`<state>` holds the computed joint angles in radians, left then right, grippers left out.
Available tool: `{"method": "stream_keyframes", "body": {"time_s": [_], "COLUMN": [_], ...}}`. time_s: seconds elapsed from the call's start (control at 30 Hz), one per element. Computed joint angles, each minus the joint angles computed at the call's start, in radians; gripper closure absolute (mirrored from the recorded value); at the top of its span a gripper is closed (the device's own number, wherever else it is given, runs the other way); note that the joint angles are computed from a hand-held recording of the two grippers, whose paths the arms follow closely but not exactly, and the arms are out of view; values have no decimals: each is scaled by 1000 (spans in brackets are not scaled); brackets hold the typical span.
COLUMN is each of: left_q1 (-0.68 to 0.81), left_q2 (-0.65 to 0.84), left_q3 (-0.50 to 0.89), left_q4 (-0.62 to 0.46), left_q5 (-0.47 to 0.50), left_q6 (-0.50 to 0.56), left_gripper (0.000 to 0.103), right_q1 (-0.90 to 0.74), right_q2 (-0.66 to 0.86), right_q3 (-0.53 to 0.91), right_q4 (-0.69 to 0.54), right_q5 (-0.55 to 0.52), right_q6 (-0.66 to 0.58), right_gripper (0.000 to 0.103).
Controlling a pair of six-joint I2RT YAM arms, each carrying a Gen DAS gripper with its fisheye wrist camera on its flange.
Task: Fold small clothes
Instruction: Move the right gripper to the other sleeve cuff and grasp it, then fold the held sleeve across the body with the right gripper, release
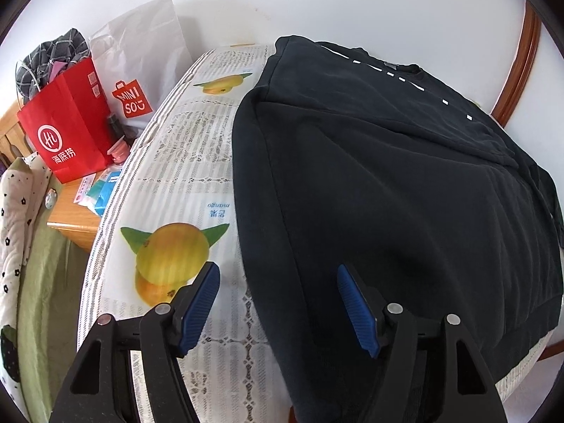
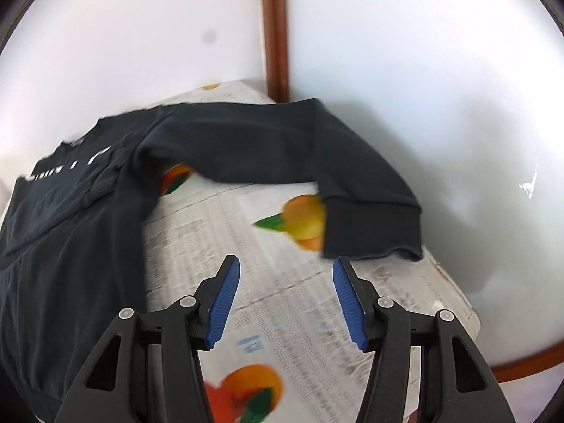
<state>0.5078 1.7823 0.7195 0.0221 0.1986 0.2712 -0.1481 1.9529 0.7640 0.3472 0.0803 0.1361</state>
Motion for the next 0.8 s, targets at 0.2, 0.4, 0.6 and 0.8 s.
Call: {"method": "stream_keyframes", "body": {"time_s": [0.2,0.4,0.6,0.8], "left_q1": [-29,-30,-6,32], "left_q2": [27,46,67,82], "left_q3": [-4,-17,0,28], "left_q4": [67,133,150,137], "left_q5": [-47,-77,-72,-69], "left_q6": [-53,-62,-58,-8], "left_gripper": [28,24,24,24], "right_q1": [-79,-61,-57,0], "right_q2": [129,241,246,74], "right_q3": [123,238,255,236], "right_q4": [-17,-42,-51,-161], "right_q5": [-56,65,118,77], "right_q6": [-31,-41,-52,-33], "right_gripper": [45,45,96,98]}}
